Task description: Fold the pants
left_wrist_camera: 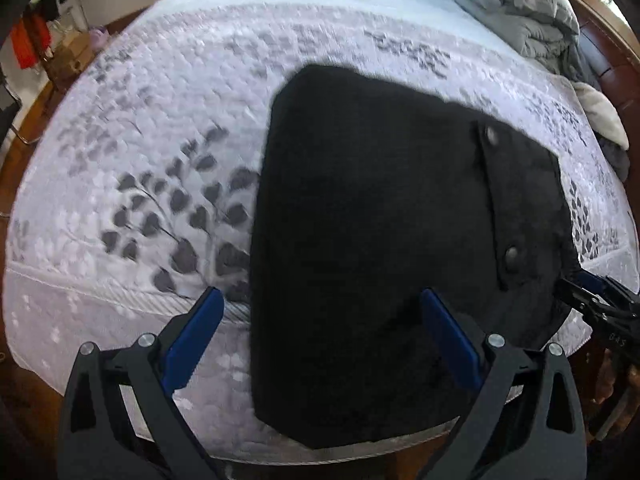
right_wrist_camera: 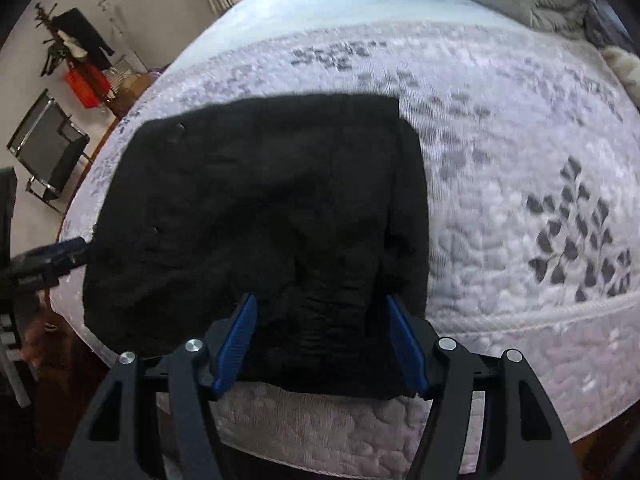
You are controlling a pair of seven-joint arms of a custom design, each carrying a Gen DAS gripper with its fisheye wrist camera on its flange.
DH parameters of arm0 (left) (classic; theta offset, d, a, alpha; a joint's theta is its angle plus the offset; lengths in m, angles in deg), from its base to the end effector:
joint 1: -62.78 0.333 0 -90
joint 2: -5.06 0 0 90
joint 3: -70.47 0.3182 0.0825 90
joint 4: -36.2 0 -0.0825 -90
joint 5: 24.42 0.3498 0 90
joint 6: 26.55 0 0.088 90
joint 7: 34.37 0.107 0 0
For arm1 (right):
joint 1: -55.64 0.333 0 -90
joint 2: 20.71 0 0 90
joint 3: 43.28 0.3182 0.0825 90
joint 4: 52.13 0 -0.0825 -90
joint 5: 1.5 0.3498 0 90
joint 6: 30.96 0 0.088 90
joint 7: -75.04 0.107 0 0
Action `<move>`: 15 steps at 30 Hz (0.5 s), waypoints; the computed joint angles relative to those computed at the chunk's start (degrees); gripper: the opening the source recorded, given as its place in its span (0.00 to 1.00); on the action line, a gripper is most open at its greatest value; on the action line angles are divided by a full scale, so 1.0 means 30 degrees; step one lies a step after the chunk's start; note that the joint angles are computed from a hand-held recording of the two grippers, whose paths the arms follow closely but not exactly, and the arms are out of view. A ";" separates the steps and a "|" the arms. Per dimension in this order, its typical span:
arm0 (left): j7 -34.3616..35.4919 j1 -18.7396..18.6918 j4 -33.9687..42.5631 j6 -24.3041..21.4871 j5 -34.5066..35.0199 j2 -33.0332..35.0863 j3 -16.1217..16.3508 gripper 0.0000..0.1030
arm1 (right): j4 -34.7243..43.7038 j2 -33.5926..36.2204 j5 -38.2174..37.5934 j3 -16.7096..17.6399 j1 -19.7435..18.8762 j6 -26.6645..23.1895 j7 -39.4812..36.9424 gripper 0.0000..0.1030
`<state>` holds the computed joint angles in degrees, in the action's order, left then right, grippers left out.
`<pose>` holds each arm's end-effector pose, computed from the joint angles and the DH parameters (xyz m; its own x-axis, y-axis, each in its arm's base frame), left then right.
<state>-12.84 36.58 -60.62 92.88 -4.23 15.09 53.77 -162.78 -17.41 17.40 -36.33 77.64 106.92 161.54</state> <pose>0.4626 -0.3893 0.5305 0.2966 -0.9512 0.0858 -0.8891 -0.3078 -0.3388 0.5052 0.2803 0.5178 0.3963 -0.8745 -0.2797 -0.8805 -0.2757 -0.3856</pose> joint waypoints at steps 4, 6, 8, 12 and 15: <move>-0.0182 0.0200 -0.0695 0.0869 -0.0501 0.0049 0.0052 0.97 | -0.0305 0.0285 0.0711 -0.0014 -0.0070 0.0371 -0.0112 0.70; -0.0181 0.0305 -0.1038 0.1175 -0.0787 -0.0140 0.0044 0.96 | -0.0396 0.0366 0.0452 -0.0016 -0.0018 0.0516 0.0086 0.70; -0.0084 0.0260 -0.0959 0.0853 -0.0742 -0.0260 -0.0010 0.95 | -0.0461 0.0243 0.0189 -0.0015 0.0025 0.0548 0.0216 0.70; -0.0108 0.0243 -0.1508 0.0409 -0.0332 -0.1345 -0.0040 0.95 | -0.0716 -0.0495 0.1139 -0.0117 -0.0213 0.0275 -0.0297 0.73; 0.0519 0.0748 -0.3084 0.1711 -0.1739 -0.2652 -0.0040 0.95 | -0.1255 -0.1269 0.2051 -0.0282 -0.0471 0.0306 -0.0844 0.76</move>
